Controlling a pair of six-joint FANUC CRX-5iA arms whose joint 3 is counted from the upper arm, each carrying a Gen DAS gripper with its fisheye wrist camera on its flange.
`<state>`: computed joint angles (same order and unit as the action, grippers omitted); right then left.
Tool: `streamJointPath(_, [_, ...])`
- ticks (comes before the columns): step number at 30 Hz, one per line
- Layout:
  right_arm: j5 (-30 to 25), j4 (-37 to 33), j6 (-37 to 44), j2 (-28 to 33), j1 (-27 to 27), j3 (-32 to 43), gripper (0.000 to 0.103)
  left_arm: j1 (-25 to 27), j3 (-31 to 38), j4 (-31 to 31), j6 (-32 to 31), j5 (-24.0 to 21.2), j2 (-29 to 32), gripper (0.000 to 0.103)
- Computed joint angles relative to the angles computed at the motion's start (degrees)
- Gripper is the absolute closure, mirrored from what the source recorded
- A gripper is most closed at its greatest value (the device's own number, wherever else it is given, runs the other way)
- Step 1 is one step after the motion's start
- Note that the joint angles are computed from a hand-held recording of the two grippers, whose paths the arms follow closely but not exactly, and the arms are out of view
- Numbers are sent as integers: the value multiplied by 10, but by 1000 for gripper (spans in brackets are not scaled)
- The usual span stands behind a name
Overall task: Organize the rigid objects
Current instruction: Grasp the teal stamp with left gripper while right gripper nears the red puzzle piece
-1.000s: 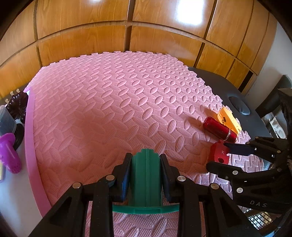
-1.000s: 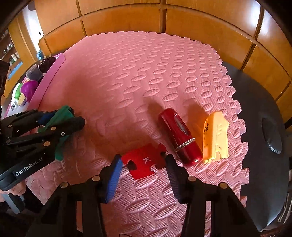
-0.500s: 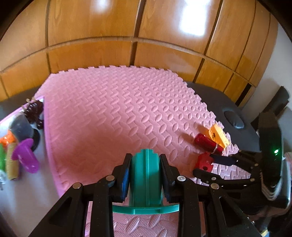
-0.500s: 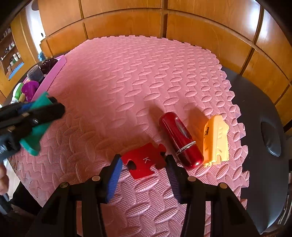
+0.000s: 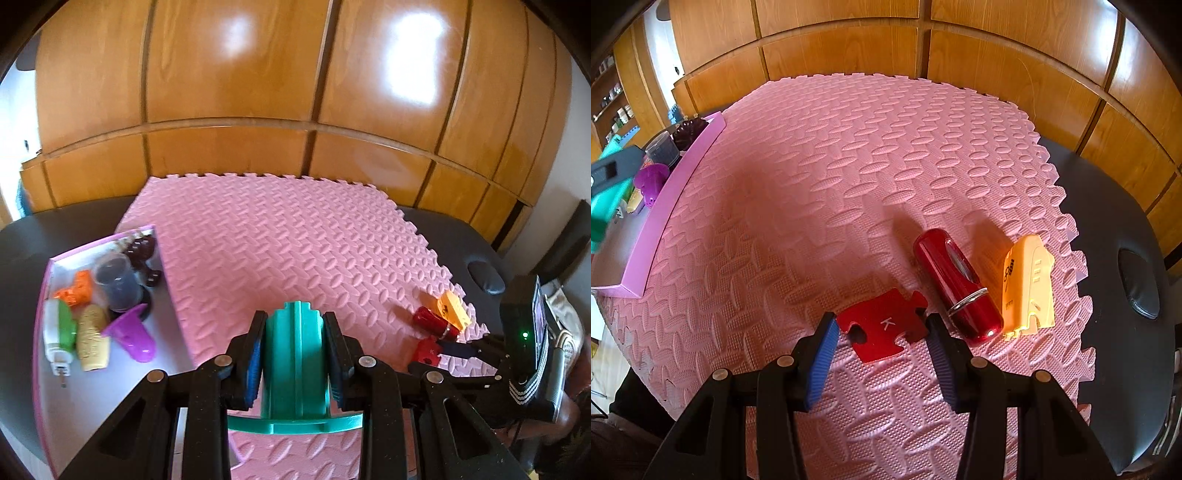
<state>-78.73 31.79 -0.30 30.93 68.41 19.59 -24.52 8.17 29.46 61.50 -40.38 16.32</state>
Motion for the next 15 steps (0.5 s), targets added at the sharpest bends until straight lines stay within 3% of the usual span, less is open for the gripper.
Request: streamJointPath(15, [-1, 1, 0, 1, 0, 1, 54, 50, -33, -9, 30, 5, -32, 73])
